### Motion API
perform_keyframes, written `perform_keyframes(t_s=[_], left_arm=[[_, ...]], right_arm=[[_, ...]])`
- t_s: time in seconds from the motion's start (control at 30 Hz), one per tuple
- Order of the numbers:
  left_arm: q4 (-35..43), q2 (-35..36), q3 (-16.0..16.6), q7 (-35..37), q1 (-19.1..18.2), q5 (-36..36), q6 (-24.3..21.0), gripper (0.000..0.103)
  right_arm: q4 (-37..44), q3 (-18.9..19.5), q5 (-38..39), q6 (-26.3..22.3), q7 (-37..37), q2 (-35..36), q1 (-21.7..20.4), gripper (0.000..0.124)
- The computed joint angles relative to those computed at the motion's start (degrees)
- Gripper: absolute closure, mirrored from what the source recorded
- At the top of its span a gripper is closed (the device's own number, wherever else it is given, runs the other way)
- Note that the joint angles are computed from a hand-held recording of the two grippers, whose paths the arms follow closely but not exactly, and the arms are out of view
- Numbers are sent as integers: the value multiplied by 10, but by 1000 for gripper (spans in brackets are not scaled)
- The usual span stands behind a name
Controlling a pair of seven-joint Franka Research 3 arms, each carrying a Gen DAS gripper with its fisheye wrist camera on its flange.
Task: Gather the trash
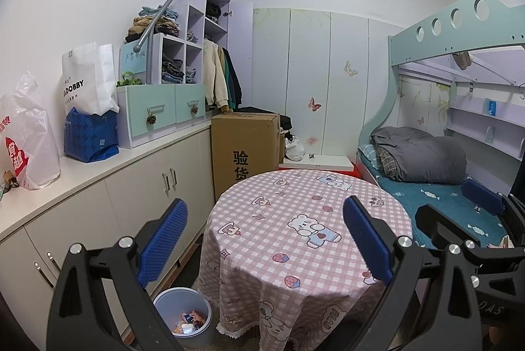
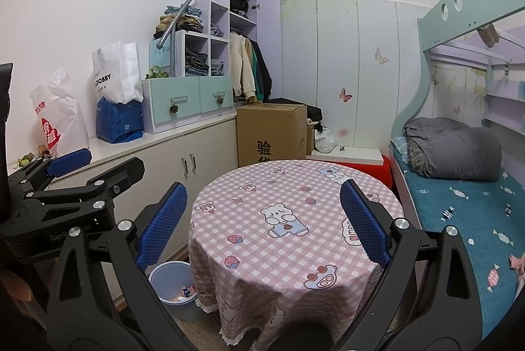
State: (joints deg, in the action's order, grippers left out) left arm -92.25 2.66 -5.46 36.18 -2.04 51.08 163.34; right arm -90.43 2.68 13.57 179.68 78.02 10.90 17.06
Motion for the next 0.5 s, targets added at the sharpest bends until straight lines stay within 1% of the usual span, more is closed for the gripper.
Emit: perform_keyframes(t_s=[0.5], left_arm=[[-3, -2, 1, 1, 1, 1, 1, 9]], right_arm=[[1, -1, 0, -2, -1, 0, 0, 31]])
